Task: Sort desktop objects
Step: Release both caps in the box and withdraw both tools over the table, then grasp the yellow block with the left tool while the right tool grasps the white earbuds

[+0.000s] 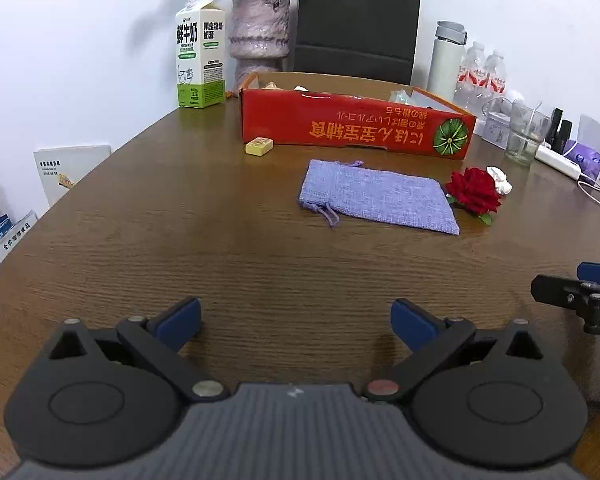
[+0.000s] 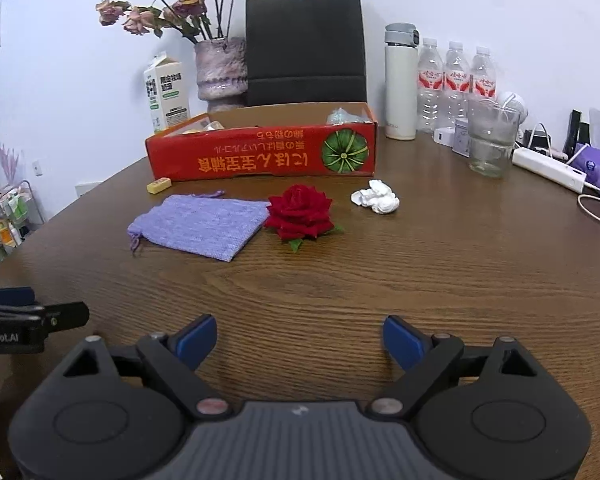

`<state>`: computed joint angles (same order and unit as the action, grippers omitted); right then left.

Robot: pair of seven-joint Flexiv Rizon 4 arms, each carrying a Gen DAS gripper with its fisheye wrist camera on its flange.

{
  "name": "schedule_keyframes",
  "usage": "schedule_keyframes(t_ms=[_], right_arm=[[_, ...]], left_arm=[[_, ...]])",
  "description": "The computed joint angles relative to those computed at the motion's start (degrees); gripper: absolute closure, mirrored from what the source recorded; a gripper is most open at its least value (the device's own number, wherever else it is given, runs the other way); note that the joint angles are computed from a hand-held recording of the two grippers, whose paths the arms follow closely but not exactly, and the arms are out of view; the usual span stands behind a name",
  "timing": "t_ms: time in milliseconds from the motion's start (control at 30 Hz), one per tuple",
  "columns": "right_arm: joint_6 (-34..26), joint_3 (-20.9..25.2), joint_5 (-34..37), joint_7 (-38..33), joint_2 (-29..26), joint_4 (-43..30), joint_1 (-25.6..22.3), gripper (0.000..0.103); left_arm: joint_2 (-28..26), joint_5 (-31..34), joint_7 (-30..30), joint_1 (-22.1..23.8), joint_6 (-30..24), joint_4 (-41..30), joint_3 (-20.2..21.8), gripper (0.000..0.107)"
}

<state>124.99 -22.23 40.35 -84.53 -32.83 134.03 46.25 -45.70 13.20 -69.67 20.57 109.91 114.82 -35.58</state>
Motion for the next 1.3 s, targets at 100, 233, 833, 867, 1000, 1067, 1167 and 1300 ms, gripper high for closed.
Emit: schedule_keyframes(t_ms=[100,233,833,867,1000,1067,1167,1300], right_arm=[[0.31,0.85,-0.49,0.1,0.11,0.06,-0.84,0.013],[0.7,1.95,-1.48,0.22,0.77,0.01,-2.68,0.013],[-13.63,-5.11,-19.99,4.47,-6.59,-17.75,-16.88,0.054],[-14.83,-5.54,-21.08,5.38,-7.36,-18.67,-17.16,0.057],[-15.56,-4.75,-24.62,8.77,-9.42,-20.03,-18.97,0.08],[-13.99,-4.85,-25.11,10.12,-9.92,-19.65,-18.82,0.082],[-13.37,-5.33,-26.37,10.11,-9.88,-19.07,-18.14,0.085],[-11.69,-7.1,-24.69,10.41,-8.97,-17.64,-15.4,0.087]], left_arm=[[-0.13,0.05,0.08,0.14,-0.29,-0.2,-0.2,0.004],[-1.24,0.77,1.16,2.18,-1.49,-1.09,-2.88,0.004],[-17.54,-13.84,16.86,-16.69,-22.05,-45.17,3.84,0.039],[-18.22,-15.13,17.48,-17.27,-23.95,-46.71,4.16,0.041],[-19.46,-19.39,18.69,-18.94,-27.27,-49.51,5.8,0.063],[-19.81,-20.38,20.66,-19.08,-26.73,-49.54,5.52,0.068],[-19.48,-21.3,23.54,-19.75,-25.95,-48.97,6.02,0.084],[-17.23,-23.54,26.01,-18.32,-23.39,-43.78,4.19,0.085]])
